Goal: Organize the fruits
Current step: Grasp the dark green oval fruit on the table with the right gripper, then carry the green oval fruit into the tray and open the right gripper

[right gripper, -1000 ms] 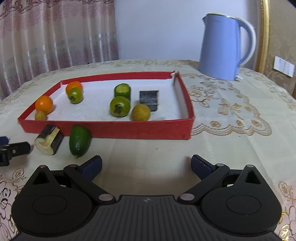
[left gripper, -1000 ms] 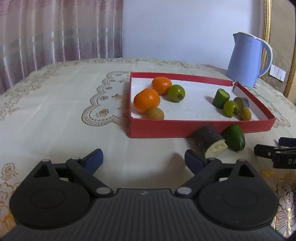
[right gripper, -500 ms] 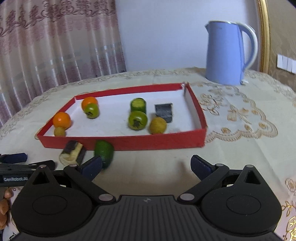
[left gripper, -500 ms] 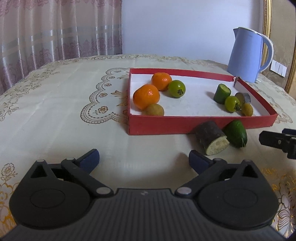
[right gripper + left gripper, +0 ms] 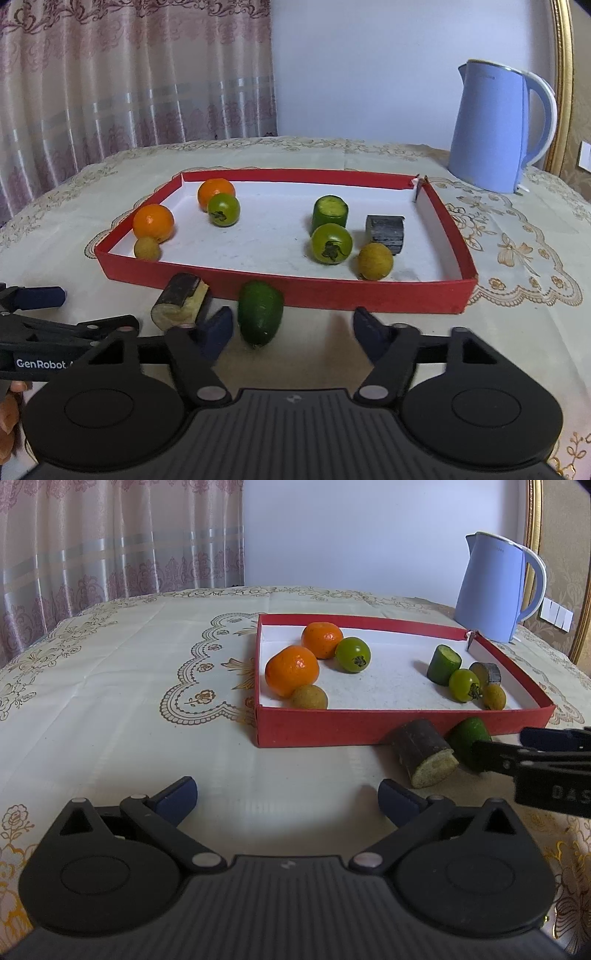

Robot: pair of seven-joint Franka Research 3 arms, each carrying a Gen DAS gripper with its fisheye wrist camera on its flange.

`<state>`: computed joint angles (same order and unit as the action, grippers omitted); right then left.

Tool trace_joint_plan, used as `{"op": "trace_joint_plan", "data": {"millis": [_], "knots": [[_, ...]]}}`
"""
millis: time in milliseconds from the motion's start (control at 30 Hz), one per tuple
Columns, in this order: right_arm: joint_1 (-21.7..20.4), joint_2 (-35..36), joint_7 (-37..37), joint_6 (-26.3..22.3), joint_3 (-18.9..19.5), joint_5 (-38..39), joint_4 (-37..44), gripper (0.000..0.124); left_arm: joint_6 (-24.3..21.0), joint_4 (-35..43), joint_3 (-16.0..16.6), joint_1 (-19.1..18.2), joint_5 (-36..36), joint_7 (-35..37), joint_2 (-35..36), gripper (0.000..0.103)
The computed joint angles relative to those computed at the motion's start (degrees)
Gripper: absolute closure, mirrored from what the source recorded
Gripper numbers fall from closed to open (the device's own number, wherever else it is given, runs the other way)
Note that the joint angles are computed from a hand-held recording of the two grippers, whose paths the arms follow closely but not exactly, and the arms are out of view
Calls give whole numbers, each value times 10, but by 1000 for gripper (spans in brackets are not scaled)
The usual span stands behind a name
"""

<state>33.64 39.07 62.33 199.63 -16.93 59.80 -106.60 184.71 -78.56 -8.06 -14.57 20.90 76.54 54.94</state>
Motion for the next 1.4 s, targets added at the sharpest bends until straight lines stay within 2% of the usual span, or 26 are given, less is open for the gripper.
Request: {"op": "trace_joint_plan", "data": {"millis": [100, 233, 300, 367, 600, 733, 1000, 1200, 1400], "knots": [[-9, 3, 7, -7, 8, -13, 7, 66, 0, 0, 0, 0, 0, 0, 0, 0], [43, 30, 12, -32, -52, 3, 24, 71, 0, 0, 0, 0, -1, 1, 0, 0], [47, 35, 26, -44, -59, -8, 29, 80, 0, 0, 0, 0, -1, 1, 0, 0], [67, 48, 39, -52, -84, -15, 34, 90, 1, -1, -2, 1, -1, 2, 0, 0], [38, 33, 78, -23, -51, -77, 14, 95, 0, 0, 0, 0, -2, 2, 0, 0], [12, 19, 78, 12, -16, -85, -3, 95, 0, 0, 0, 0, -2, 2, 0, 0], [-67, -25, 62, 92, 76, -96, -52, 95, 0, 0, -1, 0, -2, 2, 0, 0], [-90, -32, 11, 136, 91, -46, -41, 95, 0, 0, -1, 0, -2, 2, 1, 0], [-113, -8, -61, 126, 103, 13, 15, 95, 0, 1, 0, 0, -2, 2, 1, 0]]}}
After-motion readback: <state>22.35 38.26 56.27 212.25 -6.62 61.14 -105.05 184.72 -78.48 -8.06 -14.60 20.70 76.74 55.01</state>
